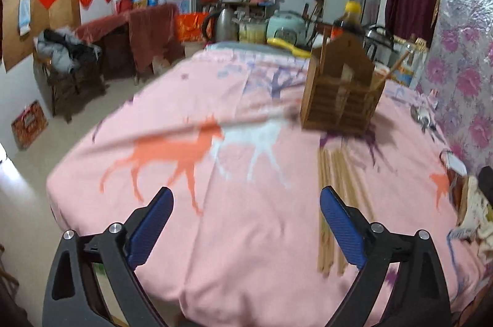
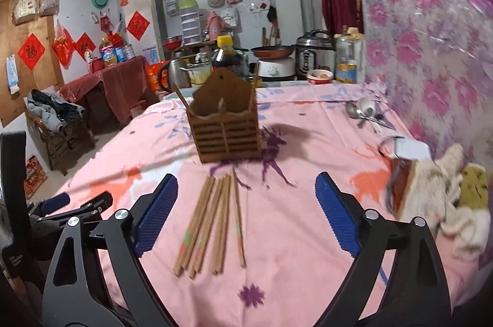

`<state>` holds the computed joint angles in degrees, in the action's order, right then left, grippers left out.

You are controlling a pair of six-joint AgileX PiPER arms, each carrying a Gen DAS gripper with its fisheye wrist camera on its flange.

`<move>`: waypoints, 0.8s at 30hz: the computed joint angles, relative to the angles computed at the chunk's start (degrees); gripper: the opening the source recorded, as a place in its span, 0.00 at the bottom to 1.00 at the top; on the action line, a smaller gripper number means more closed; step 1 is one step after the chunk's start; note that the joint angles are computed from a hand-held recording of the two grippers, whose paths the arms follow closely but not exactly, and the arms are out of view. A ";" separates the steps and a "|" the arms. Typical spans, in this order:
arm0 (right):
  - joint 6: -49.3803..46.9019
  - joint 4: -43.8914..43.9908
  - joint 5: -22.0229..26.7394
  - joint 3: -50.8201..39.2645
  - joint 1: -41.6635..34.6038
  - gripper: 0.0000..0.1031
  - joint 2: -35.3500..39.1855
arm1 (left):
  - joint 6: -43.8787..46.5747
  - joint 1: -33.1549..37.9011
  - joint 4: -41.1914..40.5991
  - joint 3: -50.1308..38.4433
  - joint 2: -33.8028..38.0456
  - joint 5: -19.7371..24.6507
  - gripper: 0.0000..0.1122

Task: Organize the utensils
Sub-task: 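Open both tools and pull them back from the holder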

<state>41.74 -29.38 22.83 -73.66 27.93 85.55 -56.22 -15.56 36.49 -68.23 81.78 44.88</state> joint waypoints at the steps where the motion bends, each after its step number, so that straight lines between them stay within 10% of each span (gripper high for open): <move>1: 3.66 -3.13 -0.75 2.70 0.39 0.87 -0.87 | -2.07 -0.33 1.25 1.95 -0.49 -0.44 0.84; 13: 28.77 -27.11 1.50 14.32 4.06 0.87 1.20 | -16.91 -1.67 13.52 17.49 1.42 -3.98 0.84; 24: 14.59 -11.78 -1.87 13.89 -1.65 0.87 6.80 | -25.00 -0.03 21.02 21.02 2.22 -10.07 0.88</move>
<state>56.33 -41.15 20.97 -59.78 26.28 92.34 -81.23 -15.59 57.52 -47.22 84.00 34.81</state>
